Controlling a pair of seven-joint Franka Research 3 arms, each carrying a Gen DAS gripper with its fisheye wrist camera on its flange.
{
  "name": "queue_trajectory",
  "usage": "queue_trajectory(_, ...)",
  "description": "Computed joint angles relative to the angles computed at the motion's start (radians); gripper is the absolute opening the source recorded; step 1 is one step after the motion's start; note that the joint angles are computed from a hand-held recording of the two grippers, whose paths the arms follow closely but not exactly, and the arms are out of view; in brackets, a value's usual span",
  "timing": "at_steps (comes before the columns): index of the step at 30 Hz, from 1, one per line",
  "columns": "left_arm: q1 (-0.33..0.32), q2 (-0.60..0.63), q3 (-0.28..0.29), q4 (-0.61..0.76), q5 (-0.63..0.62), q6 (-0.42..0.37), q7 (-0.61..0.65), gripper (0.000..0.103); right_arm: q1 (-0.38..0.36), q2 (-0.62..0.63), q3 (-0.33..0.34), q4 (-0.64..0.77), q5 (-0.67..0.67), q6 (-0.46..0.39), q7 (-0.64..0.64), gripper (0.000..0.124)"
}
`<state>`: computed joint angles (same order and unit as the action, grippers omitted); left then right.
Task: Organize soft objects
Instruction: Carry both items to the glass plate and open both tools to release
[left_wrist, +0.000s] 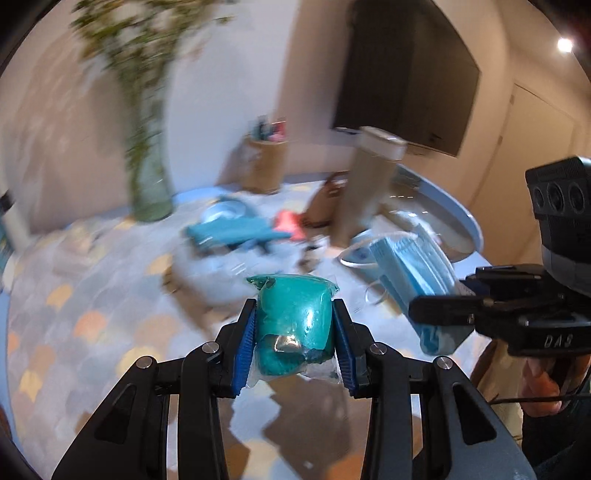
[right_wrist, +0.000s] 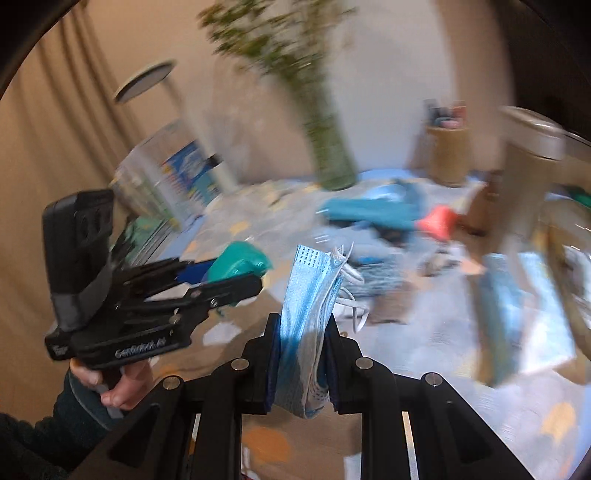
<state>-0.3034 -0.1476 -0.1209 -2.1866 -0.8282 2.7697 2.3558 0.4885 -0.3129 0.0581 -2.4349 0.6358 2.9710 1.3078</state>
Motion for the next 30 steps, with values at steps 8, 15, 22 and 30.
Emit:
queue_trajectory(8,-0.054,0.144,-0.116,0.216,0.132,0.032,-0.106,0.036,-0.209,-0.195,0.01,-0.113,-0.151,0.004,0.158,0.021)
queue_trajectory(15,-0.081,0.343,-0.208,0.435,0.392,0.015,-0.285,0.036,-0.391,-0.229,-0.037,-0.133,-0.24,-0.007,0.275,0.021)
queue_trajectory(22,-0.133,0.557,-0.219,0.673,0.629,-0.053,-0.513,0.036,-0.53,-0.149,-0.047,-0.083,-0.329,-0.025,0.332,0.021)
queue_trajectory(30,-0.191,0.694,-0.195,0.844,0.86,-0.115,-0.715,0.075,-0.544,0.011,-0.097,0.027,-0.368,-0.095,0.343,0.036)
